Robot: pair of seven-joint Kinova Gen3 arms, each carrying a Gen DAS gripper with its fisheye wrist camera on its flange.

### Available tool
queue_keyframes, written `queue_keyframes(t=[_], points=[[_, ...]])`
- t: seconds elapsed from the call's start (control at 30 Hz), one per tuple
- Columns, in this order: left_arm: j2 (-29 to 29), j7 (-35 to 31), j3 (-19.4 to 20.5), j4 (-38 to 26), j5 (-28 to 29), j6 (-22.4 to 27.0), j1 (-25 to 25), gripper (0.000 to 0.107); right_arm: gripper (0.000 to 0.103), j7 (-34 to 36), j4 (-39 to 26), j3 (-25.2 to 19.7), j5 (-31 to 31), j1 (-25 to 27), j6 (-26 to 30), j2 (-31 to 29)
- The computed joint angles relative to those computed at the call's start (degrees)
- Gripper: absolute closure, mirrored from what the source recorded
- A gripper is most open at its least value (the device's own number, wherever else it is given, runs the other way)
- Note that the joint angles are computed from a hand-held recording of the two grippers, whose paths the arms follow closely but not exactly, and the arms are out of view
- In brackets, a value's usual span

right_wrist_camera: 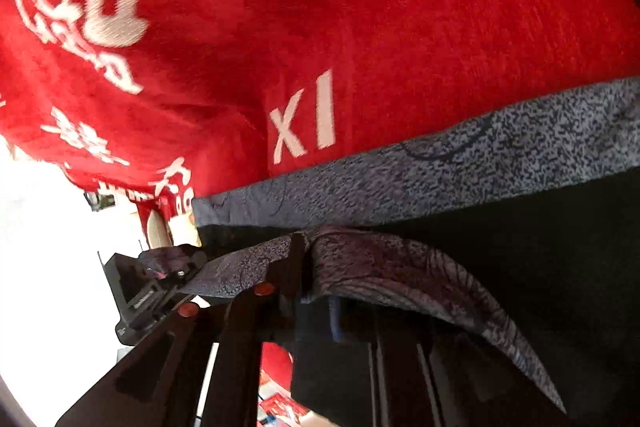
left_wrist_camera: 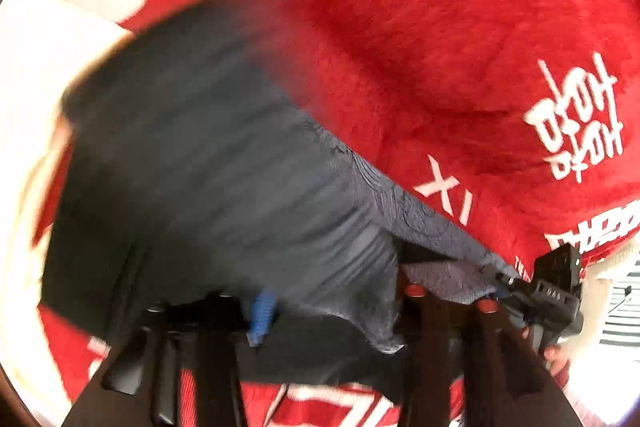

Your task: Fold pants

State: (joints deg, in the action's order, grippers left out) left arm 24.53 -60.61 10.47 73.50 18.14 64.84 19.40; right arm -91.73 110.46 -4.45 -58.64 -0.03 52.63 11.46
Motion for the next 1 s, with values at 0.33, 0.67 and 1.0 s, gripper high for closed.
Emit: queue_keyframes(t=[0.33,0.67,1.0], points=[[-1.8,7.5,-1.9,-6.0,-17.1,9.2,8.5,0.033,0.058,-15.1,-11.6,1.9,20.4,-10.9,3.9,-7.1],[9.9,8.6,-6.4,-15.4,-31.4,11.9,18.6,0.029,0.071,-20.8,-14.3,1.8,33.8,-14.5,4.2,0.1],[5.6,9.5,-3.0,-17.6,-29.0,21.6,24.6,0.029,0.045,-24.0,-4.7,-0.6,29.9,-9.4,3.4,-16.3]])
